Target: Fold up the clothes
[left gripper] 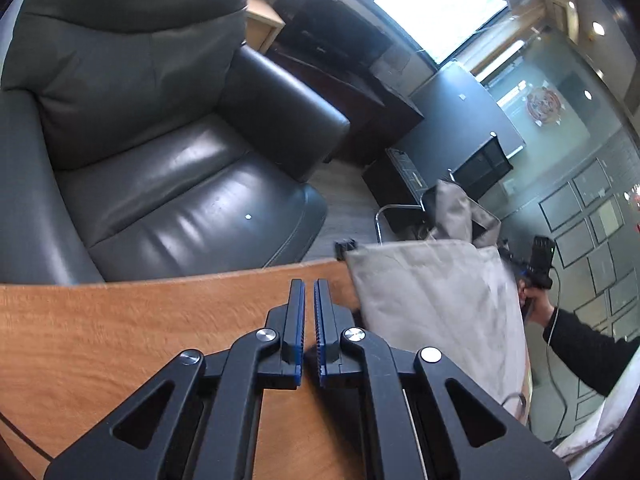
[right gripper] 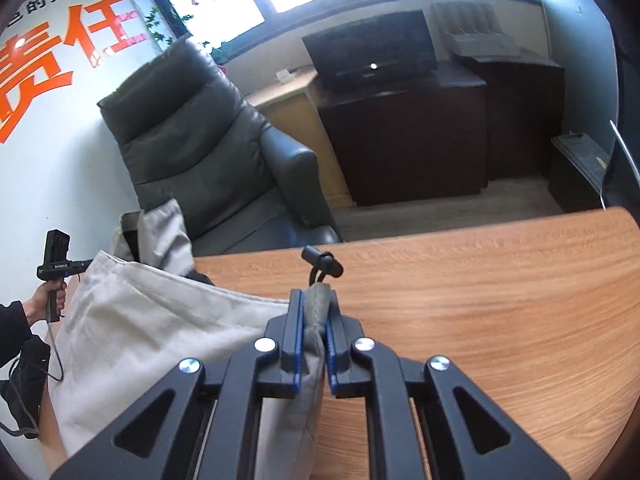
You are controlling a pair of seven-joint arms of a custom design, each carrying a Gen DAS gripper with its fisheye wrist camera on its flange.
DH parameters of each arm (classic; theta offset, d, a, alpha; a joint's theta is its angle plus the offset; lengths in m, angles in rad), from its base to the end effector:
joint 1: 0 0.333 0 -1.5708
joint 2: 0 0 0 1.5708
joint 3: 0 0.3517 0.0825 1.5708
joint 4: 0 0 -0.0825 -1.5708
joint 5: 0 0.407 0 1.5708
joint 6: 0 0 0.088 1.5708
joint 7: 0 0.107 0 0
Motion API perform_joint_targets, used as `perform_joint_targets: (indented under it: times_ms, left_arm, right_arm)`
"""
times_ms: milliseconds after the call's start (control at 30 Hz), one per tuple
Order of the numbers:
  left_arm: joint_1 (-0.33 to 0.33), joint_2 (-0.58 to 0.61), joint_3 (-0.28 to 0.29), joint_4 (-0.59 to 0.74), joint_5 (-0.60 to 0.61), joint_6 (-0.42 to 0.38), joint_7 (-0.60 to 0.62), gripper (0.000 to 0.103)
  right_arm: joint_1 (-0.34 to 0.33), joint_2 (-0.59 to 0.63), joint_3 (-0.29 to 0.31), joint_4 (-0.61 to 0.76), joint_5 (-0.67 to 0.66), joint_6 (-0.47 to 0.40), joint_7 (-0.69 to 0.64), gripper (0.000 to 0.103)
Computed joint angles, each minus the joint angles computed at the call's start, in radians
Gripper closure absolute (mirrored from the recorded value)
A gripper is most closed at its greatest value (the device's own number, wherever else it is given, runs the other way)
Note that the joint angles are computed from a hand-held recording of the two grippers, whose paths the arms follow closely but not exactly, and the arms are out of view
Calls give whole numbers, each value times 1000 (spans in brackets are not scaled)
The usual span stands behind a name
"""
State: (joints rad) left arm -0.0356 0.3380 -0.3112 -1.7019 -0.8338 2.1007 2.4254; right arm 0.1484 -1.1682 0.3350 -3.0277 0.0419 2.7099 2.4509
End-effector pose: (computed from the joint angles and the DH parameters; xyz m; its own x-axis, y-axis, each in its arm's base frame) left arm 0.6494 -0.2473 0.4531 -0.6751 -0.4767 0.5630 -0.7365 0.4785 -0.4781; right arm 0.2401 0.1212 0.4925 -0.2949 -0.8759 -0.3818 -0.5784 0.4817 -0.6583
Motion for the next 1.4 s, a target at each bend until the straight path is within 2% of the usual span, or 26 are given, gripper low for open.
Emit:
perform_joint_targets:
  times_ms: [100,200,267,333,400,500,567,733,833,933,1000,1133,1200,1300,1400]
  left_arm:
    - [16,-52,-6,-52,-40,-23,76,98]
    - [20,-103,0,-85,-104,-71,155,97]
    - [19,-136,6,-102,-171,-133,226,96]
    - [-7,-149,14,-100,-171,-187,258,88]
    - [-46,-149,15,-93,-124,-223,260,75]
    - [-113,-125,18,-88,14,-183,186,74]
    - [-127,-98,21,-86,47,-154,132,76]
    - [-101,-106,17,-129,2,-128,128,76]
    - [-83,-153,21,-172,-52,-145,161,76]
    - [-65,-236,45,-242,-134,-185,224,66]
    - [-74,-269,66,-271,-143,-190,237,59]
    - [-99,-277,88,-284,-113,-156,205,57]
    - [-103,-264,92,-275,-135,-132,182,56]
    - [-105,-244,88,-265,-179,-112,178,49]
    - [-118,-225,72,-246,-175,-99,180,48]
  right_arm:
    - [-22,22,21,25,-23,55,-13,94]
    - [-53,57,47,49,-46,180,-39,94]
    - [-88,78,69,52,-45,244,-42,94]
    - [-106,105,73,50,-26,232,-32,94]
    - [-105,149,72,54,-11,188,-22,94]
    - [-100,210,92,74,-24,186,-18,94]
    - [-114,236,120,100,-47,187,-18,93]
    - [-171,174,183,125,-89,237,25,93]
    - [-160,131,185,145,-98,225,15,93]
    - [-144,105,189,165,-99,225,5,94]
    - [-134,94,191,178,-96,228,-3,94]
    - [-138,152,180,205,-87,206,-23,94]
    - [-144,157,181,201,-78,204,-10,94]
    - [-143,181,174,205,-71,120,6,93]
    - [-155,202,177,229,-87,-5,47,80]
